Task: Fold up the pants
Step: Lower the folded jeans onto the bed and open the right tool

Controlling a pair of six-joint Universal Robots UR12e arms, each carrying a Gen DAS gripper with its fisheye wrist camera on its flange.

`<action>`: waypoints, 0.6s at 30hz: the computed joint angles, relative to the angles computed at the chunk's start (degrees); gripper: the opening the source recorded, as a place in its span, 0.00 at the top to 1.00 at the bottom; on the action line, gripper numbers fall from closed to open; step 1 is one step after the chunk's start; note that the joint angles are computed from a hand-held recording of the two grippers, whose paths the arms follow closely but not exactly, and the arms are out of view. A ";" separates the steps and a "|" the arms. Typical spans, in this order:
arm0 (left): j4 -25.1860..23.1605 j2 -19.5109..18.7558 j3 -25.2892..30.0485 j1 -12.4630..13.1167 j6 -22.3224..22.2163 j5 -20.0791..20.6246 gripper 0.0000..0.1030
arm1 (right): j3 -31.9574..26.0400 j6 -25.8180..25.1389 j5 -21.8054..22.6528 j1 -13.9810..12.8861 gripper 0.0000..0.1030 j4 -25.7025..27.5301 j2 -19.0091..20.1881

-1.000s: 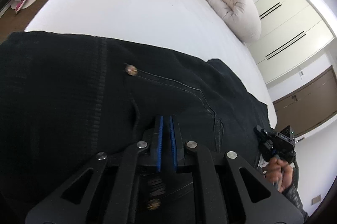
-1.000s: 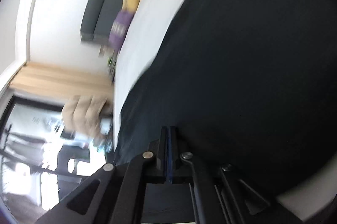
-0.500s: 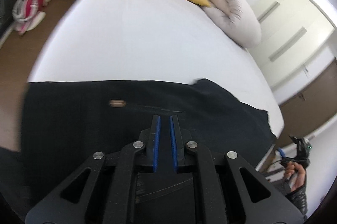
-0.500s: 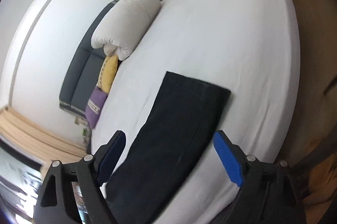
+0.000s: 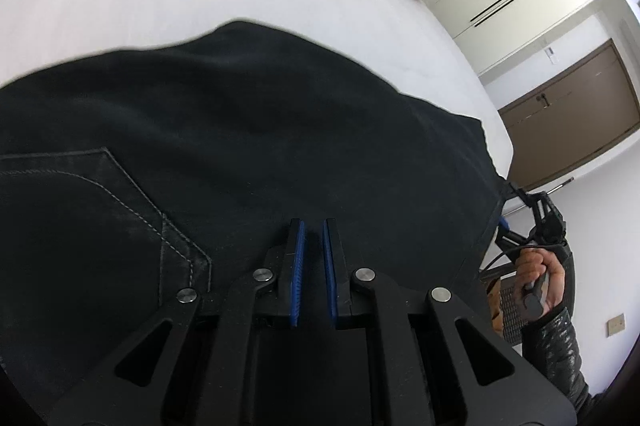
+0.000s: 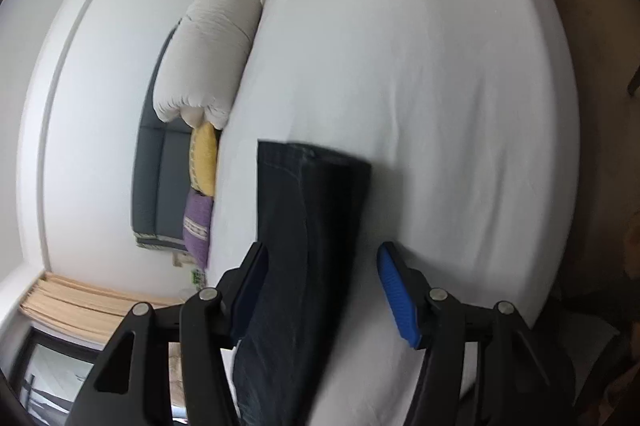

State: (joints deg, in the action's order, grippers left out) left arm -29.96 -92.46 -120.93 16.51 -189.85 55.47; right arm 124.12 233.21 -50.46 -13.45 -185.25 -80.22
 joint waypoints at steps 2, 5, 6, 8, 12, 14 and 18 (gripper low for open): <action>1.56 0.03 -1.35 1.13 -1.26 -2.12 0.92 | -0.63 1.72 0.53 0.34 0.42 -2.95 1.71; 1.73 0.70 -3.03 2.37 -0.09 -3.33 0.92 | -1.35 4.66 2.11 0.04 0.48 -6.37 3.47; 1.96 0.52 -3.10 2.51 -0.13 -3.47 0.92 | -1.34 5.67 2.72 -0.19 0.48 -7.67 3.91; 1.94 0.82 -3.61 3.04 0.00 -3.93 0.92 | -1.99 7.36 3.25 -0.13 0.50 -9.79 5.16; 1.97 0.90 -3.57 2.69 0.35 -3.05 0.92 | -3.25 6.90 3.10 0.21 0.62 -8.96 6.00; 2.47 0.64 -3.32 1.95 -0.22 -2.45 0.92 | -3.79 5.07 3.40 0.33 0.75 -7.04 5.88; 1.44 1.57 -3.76 2.90 0.96 -2.89 0.92 | -4.67 1.61 2.37 0.95 0.92 -2.21 5.42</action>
State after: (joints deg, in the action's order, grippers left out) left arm -28.52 -90.89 -124.68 19.41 -188.88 52.58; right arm 119.45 234.82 -48.09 -12.50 -187.45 -74.79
